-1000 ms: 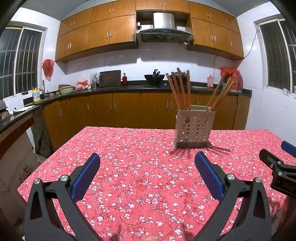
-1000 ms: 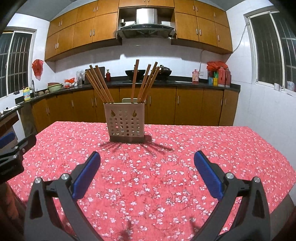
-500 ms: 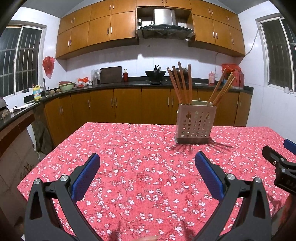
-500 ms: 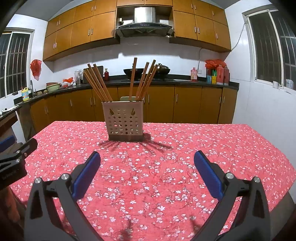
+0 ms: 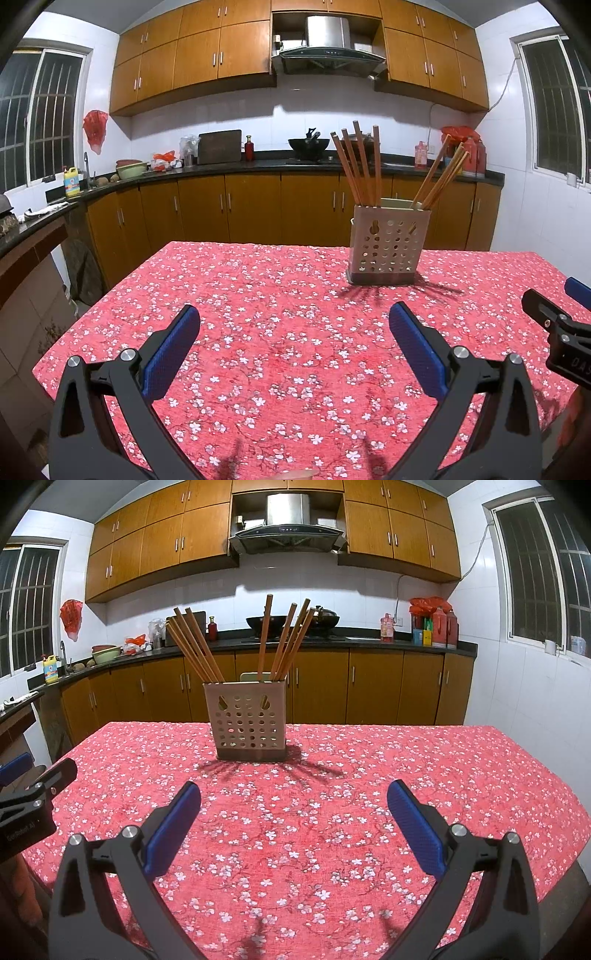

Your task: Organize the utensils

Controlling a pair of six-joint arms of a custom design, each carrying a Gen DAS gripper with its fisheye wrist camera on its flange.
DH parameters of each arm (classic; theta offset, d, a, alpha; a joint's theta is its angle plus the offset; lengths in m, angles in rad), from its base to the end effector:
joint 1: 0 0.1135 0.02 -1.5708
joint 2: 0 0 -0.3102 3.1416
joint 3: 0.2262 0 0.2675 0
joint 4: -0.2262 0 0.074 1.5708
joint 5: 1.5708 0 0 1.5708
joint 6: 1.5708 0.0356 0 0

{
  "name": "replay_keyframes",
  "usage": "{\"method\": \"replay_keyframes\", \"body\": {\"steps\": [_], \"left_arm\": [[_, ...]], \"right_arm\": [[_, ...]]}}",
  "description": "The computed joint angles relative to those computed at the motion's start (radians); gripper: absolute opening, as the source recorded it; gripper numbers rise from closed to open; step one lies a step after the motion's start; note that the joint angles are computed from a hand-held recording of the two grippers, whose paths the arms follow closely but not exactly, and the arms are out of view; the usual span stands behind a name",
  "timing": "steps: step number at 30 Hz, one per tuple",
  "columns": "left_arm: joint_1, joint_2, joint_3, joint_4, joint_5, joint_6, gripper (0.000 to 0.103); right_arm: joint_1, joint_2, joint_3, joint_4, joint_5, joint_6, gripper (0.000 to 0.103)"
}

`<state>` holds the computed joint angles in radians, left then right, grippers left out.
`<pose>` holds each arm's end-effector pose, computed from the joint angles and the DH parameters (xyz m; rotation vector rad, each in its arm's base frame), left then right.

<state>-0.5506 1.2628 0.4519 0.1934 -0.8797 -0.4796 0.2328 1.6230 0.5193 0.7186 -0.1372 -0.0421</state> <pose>0.2085 -0.0958 0.2055 -0.3950 1.9201 0.2956 0.2990 0.0759 0.1765 -0.3582 1.9280 0.2596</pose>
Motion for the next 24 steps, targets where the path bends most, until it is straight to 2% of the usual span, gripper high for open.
{"method": "replay_keyframes", "body": {"steps": [24], "left_arm": [[-0.009,0.018,0.002,0.006,-0.002,-0.014,0.101]], "right_arm": [[0.004,-0.002,0.001,-0.005,0.003,0.003,0.099]]}}
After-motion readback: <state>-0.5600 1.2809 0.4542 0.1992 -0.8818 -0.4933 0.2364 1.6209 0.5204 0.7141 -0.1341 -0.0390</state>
